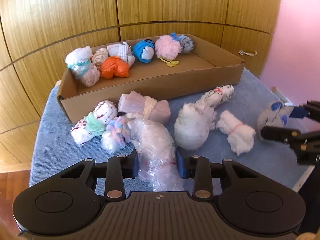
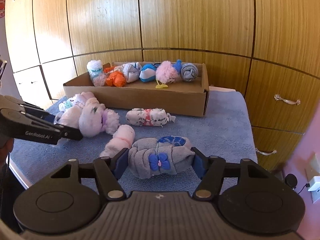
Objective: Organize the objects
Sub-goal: 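Close the left tool on the plastic-wrapped bundle while the right tool grasps the grey bow bundle, then carry both bundles into the box and lower them beside the orange bundle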
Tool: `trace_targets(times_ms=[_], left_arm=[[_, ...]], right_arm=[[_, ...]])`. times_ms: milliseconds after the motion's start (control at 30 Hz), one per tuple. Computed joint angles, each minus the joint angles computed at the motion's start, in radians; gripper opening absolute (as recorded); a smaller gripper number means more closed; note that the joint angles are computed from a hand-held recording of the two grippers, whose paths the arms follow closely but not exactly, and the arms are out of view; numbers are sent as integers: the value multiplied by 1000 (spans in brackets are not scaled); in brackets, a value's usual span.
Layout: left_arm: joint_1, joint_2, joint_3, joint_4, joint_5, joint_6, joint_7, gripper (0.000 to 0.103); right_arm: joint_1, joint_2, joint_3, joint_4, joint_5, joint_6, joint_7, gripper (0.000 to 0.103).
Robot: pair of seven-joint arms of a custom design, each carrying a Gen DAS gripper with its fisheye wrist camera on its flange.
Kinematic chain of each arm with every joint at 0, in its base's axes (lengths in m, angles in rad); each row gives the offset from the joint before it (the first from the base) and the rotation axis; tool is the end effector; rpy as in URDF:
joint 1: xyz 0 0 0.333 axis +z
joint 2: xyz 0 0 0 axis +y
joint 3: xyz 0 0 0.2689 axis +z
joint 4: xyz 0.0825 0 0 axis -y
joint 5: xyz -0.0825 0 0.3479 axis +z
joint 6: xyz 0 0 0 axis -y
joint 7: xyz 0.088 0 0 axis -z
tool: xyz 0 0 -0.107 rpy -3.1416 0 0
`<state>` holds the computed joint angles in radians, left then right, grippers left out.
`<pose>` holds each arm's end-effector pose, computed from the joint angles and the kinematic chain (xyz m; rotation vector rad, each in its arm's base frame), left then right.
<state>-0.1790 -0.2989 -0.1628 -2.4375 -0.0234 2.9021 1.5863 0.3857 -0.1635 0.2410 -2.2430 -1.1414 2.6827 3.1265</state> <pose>0.4472 -0.1614 0.4784 -1.4658 2.0927 -0.8024 0.3916 0.3229 0.4565 -1.6279 1.6403 -0.7716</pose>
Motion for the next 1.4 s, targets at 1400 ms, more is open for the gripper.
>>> trace_targets(times_ms=[1400], left_arm=[[45,680,-15,977,20,-418,204,34]], right_arm=[[-18,561,-151,731,908,36,-1031,48]])
